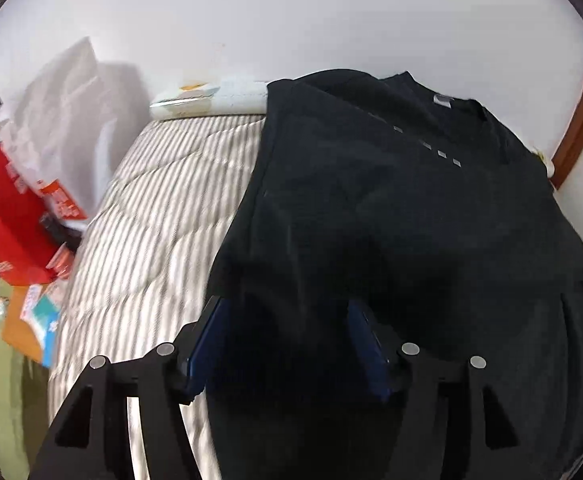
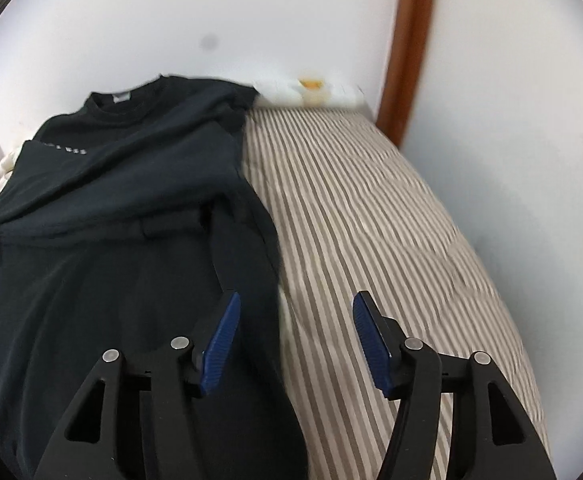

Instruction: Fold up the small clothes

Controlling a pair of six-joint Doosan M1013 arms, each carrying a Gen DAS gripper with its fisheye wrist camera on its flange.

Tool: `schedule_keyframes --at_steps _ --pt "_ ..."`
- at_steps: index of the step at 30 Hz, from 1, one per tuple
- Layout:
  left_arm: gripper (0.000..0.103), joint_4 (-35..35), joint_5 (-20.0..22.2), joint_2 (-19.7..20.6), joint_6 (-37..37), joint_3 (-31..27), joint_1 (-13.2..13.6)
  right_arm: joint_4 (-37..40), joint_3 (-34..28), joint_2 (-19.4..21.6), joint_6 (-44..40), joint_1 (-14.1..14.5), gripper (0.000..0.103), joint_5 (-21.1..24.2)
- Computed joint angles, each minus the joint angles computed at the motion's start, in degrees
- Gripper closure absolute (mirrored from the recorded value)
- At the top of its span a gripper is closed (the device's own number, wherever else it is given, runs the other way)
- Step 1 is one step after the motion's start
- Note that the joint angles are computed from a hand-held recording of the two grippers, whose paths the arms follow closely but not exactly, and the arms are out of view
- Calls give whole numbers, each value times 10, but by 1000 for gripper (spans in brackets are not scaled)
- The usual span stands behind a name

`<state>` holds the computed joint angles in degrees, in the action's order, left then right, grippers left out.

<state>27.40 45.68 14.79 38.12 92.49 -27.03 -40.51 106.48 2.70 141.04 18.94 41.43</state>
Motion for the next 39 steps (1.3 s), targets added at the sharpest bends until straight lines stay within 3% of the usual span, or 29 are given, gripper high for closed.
schedule_keyframes --at_steps 5,13,18,21,22,23,24,25,26,30,35,39 --pt "42 10 24 -40 -37 55 -25 106 35 -24 -71 -12 43 -11" --pt "42 6 26 -85 -91 120 -69 88 86 -60 -31 13 43 -41" --pt "42 46 22 -110 -155 153 -102 78 107 -77 -14 25 43 -60" --pt "41 88 34 -109 -199 160 -120 113 118 -83 -34 16 43 -113" --pt "43 99 38 -107 -207 159 -123 86 115 -78 -15 23 45 -106" --pt "55 108 32 -107 -219 161 -125 56 109 -71 6 32 54 -90" --pt "62 109 25 -108 -222 162 -124 38 106 -67 12 38 81 -88" --pt "83 108 22 -108 -225 160 -123 50 105 -67 -3 38 94 -97" --pt "95 105 23 -108 -227 159 -122 43 104 -66 5 41 94 -96" --pt "97 88 13 -121 -227 167 -120 11 113 -81 38 51 95 -92" --pt "99 94 15 -146 -244 189 -132 54 139 -125 12 43 95 -131" --pt "99 72 -5 -170 -236 210 -137 24 149 -141 26 63 95 -104"
